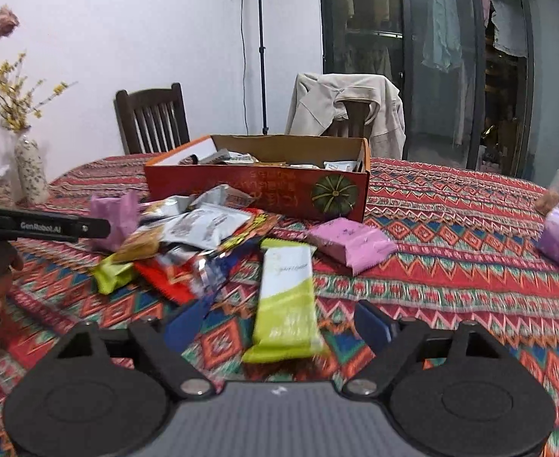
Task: Organize snacks
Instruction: 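Grasp a pink square packet with the left gripper while the right gripper grasps another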
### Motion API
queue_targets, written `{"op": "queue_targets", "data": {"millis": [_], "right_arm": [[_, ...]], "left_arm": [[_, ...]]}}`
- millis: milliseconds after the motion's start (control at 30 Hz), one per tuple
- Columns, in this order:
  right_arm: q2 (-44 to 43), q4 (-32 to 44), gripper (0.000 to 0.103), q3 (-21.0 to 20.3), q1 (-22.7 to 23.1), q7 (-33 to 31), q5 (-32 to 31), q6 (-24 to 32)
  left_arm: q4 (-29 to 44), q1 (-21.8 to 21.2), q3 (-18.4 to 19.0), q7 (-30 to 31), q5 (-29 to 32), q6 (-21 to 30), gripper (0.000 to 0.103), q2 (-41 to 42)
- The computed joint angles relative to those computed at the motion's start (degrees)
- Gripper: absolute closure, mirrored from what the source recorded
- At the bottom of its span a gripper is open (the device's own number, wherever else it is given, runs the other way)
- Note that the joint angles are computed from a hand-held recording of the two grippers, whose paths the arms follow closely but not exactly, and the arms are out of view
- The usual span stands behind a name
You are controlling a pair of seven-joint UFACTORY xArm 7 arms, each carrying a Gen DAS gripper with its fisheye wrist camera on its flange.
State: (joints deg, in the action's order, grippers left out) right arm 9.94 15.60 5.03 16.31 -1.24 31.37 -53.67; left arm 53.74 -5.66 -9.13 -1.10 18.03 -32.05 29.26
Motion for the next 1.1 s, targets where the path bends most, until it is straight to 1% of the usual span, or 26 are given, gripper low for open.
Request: {"op": "queue_targets", "data": {"millis": [100,200,233,333,367,400,433,467,500,533,567,600,667,700,733,767,800,900,967,1000,1067,1100], "right_arm": [[1.21,3.33,0.02,-1.8,-1.95,-1.85,-2.18,2.38],[1.92,5.88,0.02,-3.65,-4.99,-2.64,-6.35,4.57],[1.96,6.66,0.02,-4.29,-6.4,-2.52,-8.45,5.68],[2.53,10.18,0.02,-5.96,-11.54,-0.96,-16.44,11.21],[2.94,11.49,0.02,-6.16,-13.87,1.12,-20.39,12.98],[3.8,13.0,0.02,-6.14,-16.76,3.93,-25.83,14.27],[5.01,14.87,0.02,-6.06,-18.77,5.73,-29.49,15.43],[6.47,16.93,0.02,-6.36,-19.51,5.67,-30.76,16.59],[7.7,18.51,0.02,-6.76,-19.54,4.66,-30.96,17.48],[9.15,20.32,0.02,-7.34,-19.2,2.96,-30.68,18.49],[10.52,21.99,0.02,-7.75,-19.04,1.79,-30.45,19.54],[11.16,22.95,0.019,-7.11,-20.54,2.72,-32.57,20.52],[13.18,25.0,0.021,-2.96,-28.07,9.43,-41.73,20.71],[13.84,25.61,0.023,-1.99,-30.05,11.76,-44.52,20.81],[14.47,25.87,0.028,-0.44,-32.91,14.71,-48.26,20.28],[14.81,25.66,0.031,-0.56,-33.37,15.98,-49.6,18.98],[14.42,25.16,0.036,-1.26,-32.75,16.05,-49.56,18.84],[12.21,22.5,0.037,-3.69,-29.53,14.45,-46.5,18.81],[10.35,18.93,0.037,-5.5,-26.15,12.24,-41.08,17.02],[9.52,17.19,0.038,-6.01,-25.22,11.74,-39.04,16.06],[7.17,12.4,0.038,-6.97,-21.77,9.57,-32.3,13.07],[6.22,10.27,0.038,-6.98,-20.93,9.22,-30.4,11.42]], "left_arm": [[3.0,-1.14,0.32,-0.16,-2.31,1.29,0.0,2.08],[4.9,0.88,-1.12,-2.71,-1.67,1.34,0.0,4.14],[5.76,1.89,-1.76,-3.66,-0.74,1.61,0.0,4.91],[8.13,9.41,-7.23,-9.0,8.39,3.12,0.001,7.62],[9.22,11.73,-9.18,-10.82,11.59,4.04,0.005,8.7],[10.17,13.95,-11.06,-12.7,14.35,5.04,0.012,9.72],[10.81,15.09,-12.04,-14.01,15.79,5.75,0.017,10.36],[11.44,16.69,-13.42,-15.28,17.76,6.77,0.024,10.93],[11.84,18.32,-14.83,-16.19,19.8,7.58,0.027,11.4],[11.95,19.33,-15.66,-16.61,21.17,7.7,0.029,11.7],[11.85,19.42,-15.61,-16.7,21.65,7.58,0.032,11.61],[11.27,18.5,-14.56,-16.38,21.1,7.05,0.034,10.94],[10.01,16.86,-12.63,-15.8,20.28,6.24,0.039,9.48],[9.37,16.93,-12.49,-15.93,20.77,6.33,0.039,8.73],[8.35,16.6,-11.88,-15.79,20.74,6.03,0.039,7.7],[7.45,15.73,-10.84,-15.5,20.06,5.72,0.039,6.68],[5.92,14.84,-9.59,-15.0,19.22,4.86,0.039,5.38],[0.74,14.32,-7.43,-15.53,18.36,2.94,0.04,1.19],[-3.85,13.11,-5.1,-15.7,16.25,0.21,0.04,-2.01],[-6.48,13.15,-4.32,-16.42,16.02,-1.27,0.04,-3.74],[-10.86,13.89,-3.28,-19.22,17.47,-3.46,0.04,-6.72],[-13.13,14.22,-2.71,-20.73,18.5,-4.2,0.04,-8.28]]}}
